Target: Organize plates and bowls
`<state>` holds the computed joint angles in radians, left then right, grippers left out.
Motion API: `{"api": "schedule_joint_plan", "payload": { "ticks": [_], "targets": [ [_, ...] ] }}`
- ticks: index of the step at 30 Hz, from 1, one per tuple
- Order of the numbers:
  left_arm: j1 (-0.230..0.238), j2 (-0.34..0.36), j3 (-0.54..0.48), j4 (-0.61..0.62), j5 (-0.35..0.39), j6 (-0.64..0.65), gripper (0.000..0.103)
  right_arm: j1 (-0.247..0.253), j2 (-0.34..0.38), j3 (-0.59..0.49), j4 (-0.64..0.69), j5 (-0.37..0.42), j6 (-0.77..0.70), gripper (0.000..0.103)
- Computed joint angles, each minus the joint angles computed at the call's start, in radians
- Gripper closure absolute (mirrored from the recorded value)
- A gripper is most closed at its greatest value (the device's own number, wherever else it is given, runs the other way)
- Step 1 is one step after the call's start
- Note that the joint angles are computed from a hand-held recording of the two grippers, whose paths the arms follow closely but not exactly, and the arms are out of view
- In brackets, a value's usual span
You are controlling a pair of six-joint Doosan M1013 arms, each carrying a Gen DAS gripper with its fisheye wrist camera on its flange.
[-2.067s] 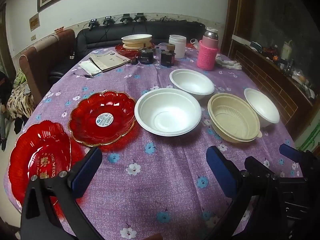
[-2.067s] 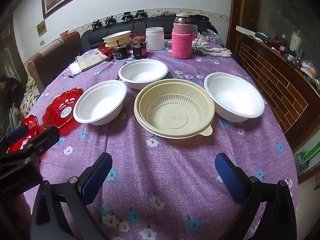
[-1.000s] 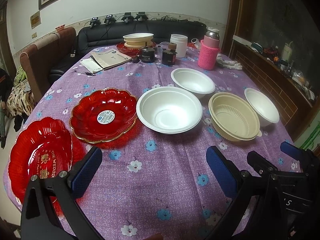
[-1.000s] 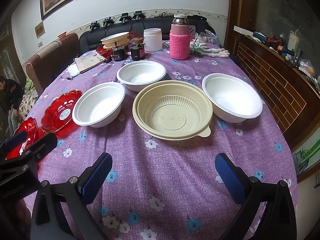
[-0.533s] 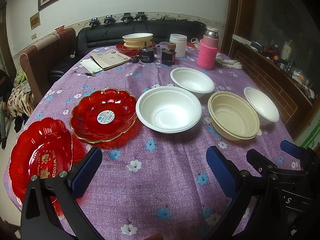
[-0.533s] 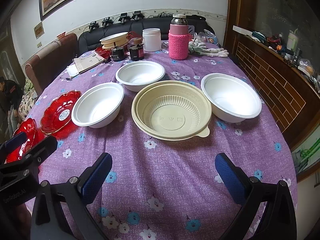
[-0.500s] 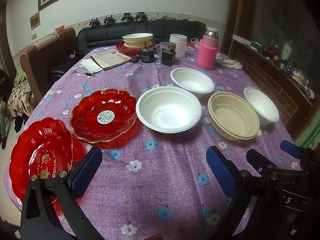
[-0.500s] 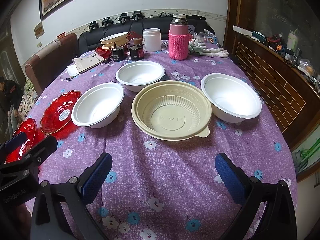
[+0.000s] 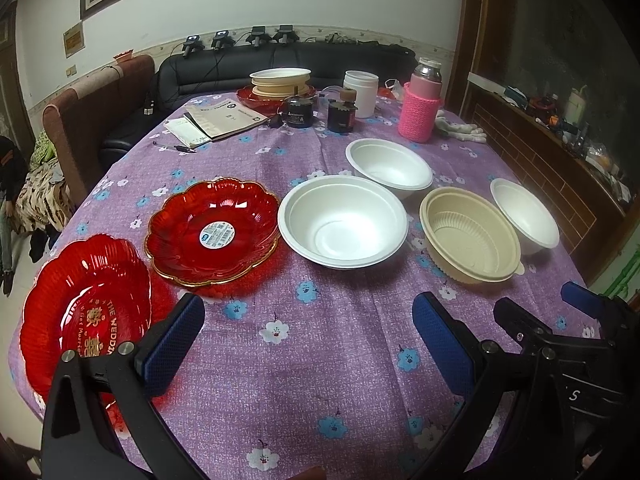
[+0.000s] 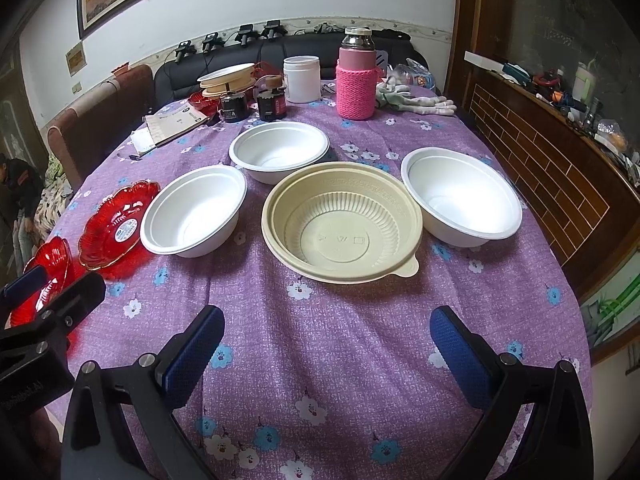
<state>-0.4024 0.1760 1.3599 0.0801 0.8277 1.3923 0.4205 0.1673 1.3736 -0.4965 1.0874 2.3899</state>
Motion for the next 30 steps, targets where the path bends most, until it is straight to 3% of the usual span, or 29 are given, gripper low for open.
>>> {"api": "schedule_joint_plan", "payload": {
  "ticks": [19, 23, 26, 30],
  "targets": [
    [0.024, -0.033, 0.027, -0.009, -0.028, 0.004, 0.0, 0.005, 0.006, -0.011, 0.007, -0.019, -0.015, 0.0],
    [0.059, -0.092, 0.075, -0.018, -0.102, 0.025, 0.0, 0.01, 0.009, -0.025, 0.044, -0.06, -0.04, 0.0],
    [0.096, -0.138, 0.124, 0.057, -0.168, -0.06, 0.0, 0.009, 0.02, -0.049, 0.148, -0.115, -0.123, 0.0],
    [0.182, -0.152, 0.142, 0.078, -0.149, -0.181, 0.0, 0.023, 0.063, -0.111, 0.323, -0.152, -0.302, 0.0]
  ]
}}
